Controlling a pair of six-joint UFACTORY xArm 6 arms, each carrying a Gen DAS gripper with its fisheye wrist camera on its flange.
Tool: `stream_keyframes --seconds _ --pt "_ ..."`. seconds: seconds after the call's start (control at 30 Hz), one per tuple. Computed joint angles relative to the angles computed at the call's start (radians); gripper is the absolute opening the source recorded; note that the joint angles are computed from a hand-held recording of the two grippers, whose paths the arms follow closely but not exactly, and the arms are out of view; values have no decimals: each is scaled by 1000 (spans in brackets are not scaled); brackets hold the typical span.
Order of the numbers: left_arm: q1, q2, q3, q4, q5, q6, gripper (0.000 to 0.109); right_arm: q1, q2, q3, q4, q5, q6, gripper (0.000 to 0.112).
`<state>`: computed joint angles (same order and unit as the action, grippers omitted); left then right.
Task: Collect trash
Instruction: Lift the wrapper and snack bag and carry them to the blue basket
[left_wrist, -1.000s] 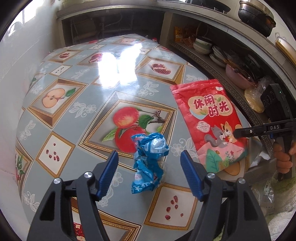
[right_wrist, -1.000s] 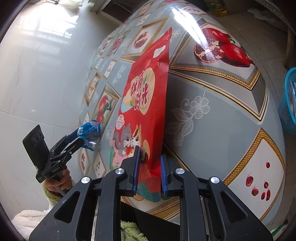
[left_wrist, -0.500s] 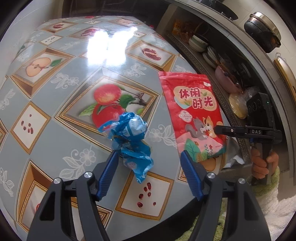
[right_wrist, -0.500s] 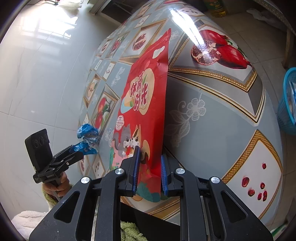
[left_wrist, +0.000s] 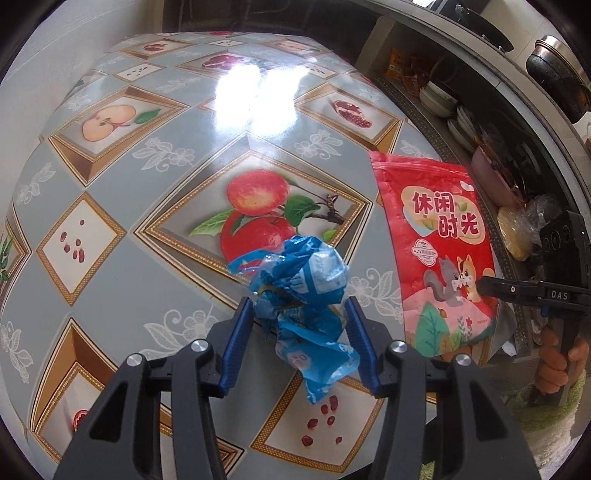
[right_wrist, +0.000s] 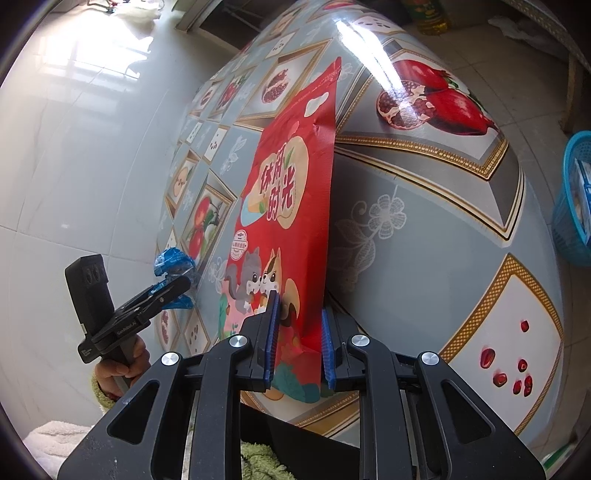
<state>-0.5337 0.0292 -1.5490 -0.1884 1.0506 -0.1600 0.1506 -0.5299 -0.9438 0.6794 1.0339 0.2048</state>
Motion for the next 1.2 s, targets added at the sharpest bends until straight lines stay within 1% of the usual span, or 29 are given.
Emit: stream_keyframes --seconds 0.07,0.27,0.43,0.7,1.0,1.1,1.13,1.2 --pt "1 -6 7 4 -4 0 43 -2 -1 1 4 -1 -1 19" --pt "1 -14 23 -15 -23 -2 33 -24 -19 26 57 -5 -14 17" --pt "8 -35 48 -28 -42 5 29 -31 -32 40 105 -13 -24 14" --pt "13 -62 65 -40 -71 9 27 -20 -39 40 146 -44 -38 8" --pt "2 -96 85 -66 -106 14 26 0 -64 47 143 -82 -20 7" --pt "-7 -89 70 -72 -110 24 26 -10 -101 70 148 -85 -23 7" --pt "-11 -84 62 -71 -108 25 26 -30 -118 76 155 -71 -32 7" --pt "-23 -71 38 -72 -104 30 26 -35 -142 90 158 -83 -30 7"
